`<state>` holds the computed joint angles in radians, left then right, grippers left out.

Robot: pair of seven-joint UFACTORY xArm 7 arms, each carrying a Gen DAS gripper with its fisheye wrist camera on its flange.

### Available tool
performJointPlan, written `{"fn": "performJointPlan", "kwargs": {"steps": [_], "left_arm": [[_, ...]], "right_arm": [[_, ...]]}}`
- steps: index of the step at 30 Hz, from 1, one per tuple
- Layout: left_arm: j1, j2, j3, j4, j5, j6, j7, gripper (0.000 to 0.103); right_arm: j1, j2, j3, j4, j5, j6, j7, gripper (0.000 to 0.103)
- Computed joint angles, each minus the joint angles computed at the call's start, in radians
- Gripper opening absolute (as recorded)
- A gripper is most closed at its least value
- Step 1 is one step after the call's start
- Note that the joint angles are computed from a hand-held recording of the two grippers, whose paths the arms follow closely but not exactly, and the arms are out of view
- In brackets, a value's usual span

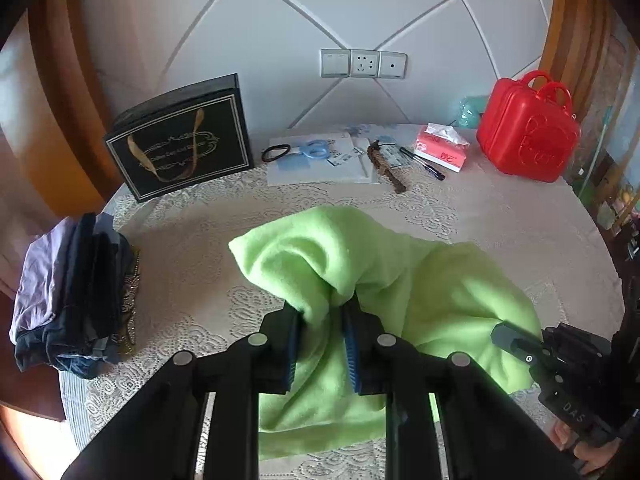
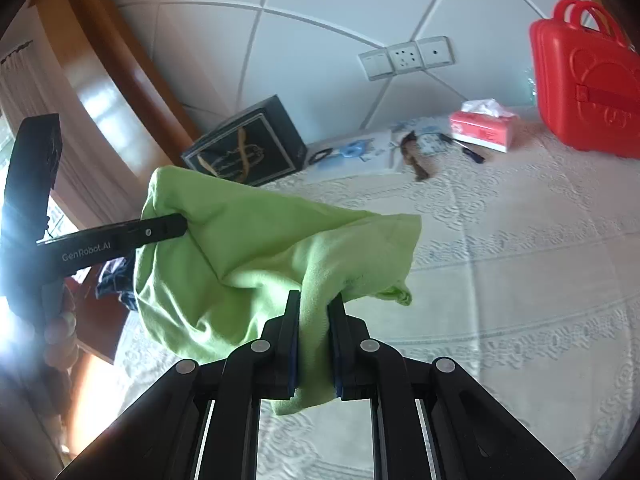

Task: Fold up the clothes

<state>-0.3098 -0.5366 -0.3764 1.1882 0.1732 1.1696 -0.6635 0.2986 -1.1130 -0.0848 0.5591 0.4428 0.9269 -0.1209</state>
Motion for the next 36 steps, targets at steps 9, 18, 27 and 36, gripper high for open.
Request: {"fn": "performJointPlan", "kwargs": {"steps": [9,18,27,36], "left_arm": [[0.064,-0.153,0.075,-0.060,-0.006,0.110,0.017,0.019],[0.171,-0.246,0.266,-0.047,-0.001,0.094,0.273,0.019],[0.259,-0.146,0.581,0.072,-0.059,0.058,0.660,0.019],[0.416,0.035,0.753,0.044,-0.066,-0.001,0.868,0.067]], "right_arm": [[0.158,0.138,0.086,0.062,0.092,-0.098,-0.021,0.012],[0.262,0.422,0.229,0.289,0.118,-0.297,0.039,0.012],[0.230,0.849,0.462,0.680,-0.135,-0.491,0.388,0.012],[0.344,1.216,0.505,0.958,-0.469,-0.429,0.733,0.044]]}}
